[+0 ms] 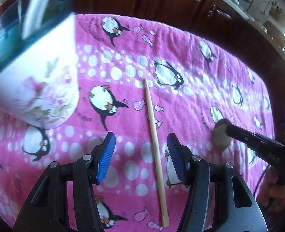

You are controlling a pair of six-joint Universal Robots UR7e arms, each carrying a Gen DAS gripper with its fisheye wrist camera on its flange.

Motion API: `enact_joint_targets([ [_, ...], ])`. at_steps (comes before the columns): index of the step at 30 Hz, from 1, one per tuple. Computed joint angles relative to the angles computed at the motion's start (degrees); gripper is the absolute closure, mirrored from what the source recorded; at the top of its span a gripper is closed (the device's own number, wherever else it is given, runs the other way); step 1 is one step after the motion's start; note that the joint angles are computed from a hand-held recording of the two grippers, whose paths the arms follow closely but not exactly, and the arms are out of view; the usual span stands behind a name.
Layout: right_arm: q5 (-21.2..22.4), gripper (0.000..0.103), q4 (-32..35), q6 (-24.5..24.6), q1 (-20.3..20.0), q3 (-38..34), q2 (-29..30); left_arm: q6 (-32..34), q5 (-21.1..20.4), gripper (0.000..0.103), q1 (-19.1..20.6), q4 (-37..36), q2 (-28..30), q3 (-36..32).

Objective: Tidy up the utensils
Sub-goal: 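Grasp the wooden chopstick with the left tool while the right tool grasps the metal spoon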

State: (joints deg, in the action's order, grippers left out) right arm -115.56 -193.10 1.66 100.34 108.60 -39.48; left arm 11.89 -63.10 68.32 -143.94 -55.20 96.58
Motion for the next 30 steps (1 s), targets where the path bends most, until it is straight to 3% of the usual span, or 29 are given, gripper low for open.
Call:
enact_joint_targets([
  [10, -1.1, 0.096, -1.2, 4.4, -0.3, 1.2, 0.5, 1.9, 4.4, 0.049, -1.7, -2.2, 1.6, 1.4],
  [13, -2.2, 0.095, -0.6, 4.6, 0.4, 0.9, 0.7, 2.6, 3.5, 0.090, -1.6, -2.4, 1.7, 1.5],
  [15, -2.1, 0.095, -0.7, 5.2, 0.7, 0.9, 0.8, 2.2, 1.4, 0.096, -0.8, -0.8, 1.0, 1.1],
  [19, -2.2, 0.092, -1.8, 6.1, 1.6, 1.2, 0.9, 0.5, -1.4, 0.099, 0.6, 3.4, -1.5, 1.1],
  [26, -2.1, 0.069, -2.8, 6.0, 3.5, 2.2, 0.8, -0.8, -2.0, 0.099, 2.3, 7.4, -10.0, 7.0],
  [30, -1.7, 0.068, -2.8, 6.6, 3.4, 2.7, 0.9, -1.2, -2.5, 0.099, 2.8, 8.4, -13.5, 9.8],
])
